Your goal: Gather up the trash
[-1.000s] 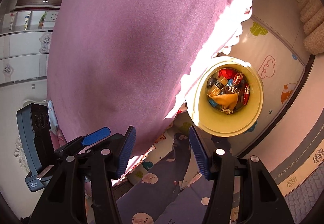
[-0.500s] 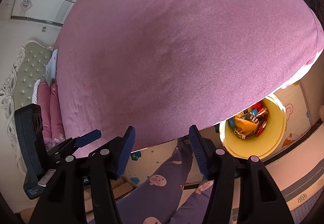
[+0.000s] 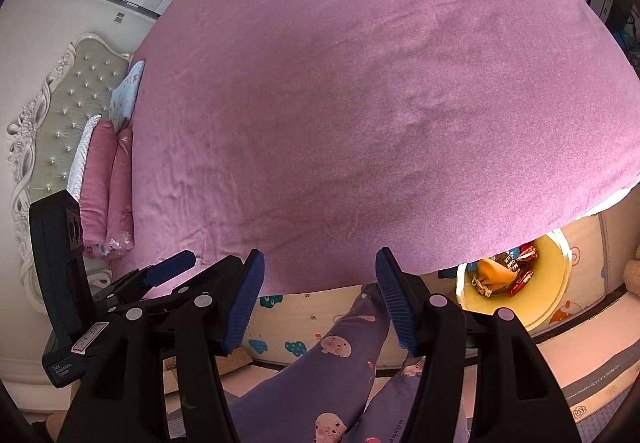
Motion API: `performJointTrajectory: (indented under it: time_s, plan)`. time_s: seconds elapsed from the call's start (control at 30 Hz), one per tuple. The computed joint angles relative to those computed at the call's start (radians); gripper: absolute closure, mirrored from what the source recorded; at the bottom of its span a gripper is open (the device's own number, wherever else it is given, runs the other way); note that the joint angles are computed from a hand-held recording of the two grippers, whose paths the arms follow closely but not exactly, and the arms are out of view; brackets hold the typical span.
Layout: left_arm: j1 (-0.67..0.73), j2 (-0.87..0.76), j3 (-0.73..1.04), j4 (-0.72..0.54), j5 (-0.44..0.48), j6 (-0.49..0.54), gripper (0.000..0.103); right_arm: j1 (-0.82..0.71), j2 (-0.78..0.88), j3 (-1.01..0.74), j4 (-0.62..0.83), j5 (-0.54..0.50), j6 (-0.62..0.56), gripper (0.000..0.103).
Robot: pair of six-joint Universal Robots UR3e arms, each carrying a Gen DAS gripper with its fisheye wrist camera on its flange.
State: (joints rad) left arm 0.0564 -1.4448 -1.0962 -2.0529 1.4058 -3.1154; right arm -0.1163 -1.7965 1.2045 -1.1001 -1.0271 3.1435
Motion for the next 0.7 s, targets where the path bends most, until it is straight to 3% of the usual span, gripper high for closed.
performJointTrajectory:
  time_s: [0.43, 0.6, 0.7]
  plan:
    - [0.059, -0.132, 0.537, -0.260, 0.051, -0.065, 0.006, 0.090, 0.156, -0.421, 0.141, -0.068, 0.083, 0.033]
    - [0.065, -0.144, 0.659, -0.280, 0.049, -0.084, 0.004, 0.115, 0.189, -0.552, 0.140, -0.114, 0.123, 0.026]
    - [0.023, -0.163, 0.725, -0.264, 0.106, -0.117, 0.004, 0.131, 0.195, -0.601, 0.117, -0.143, 0.143, 0.023]
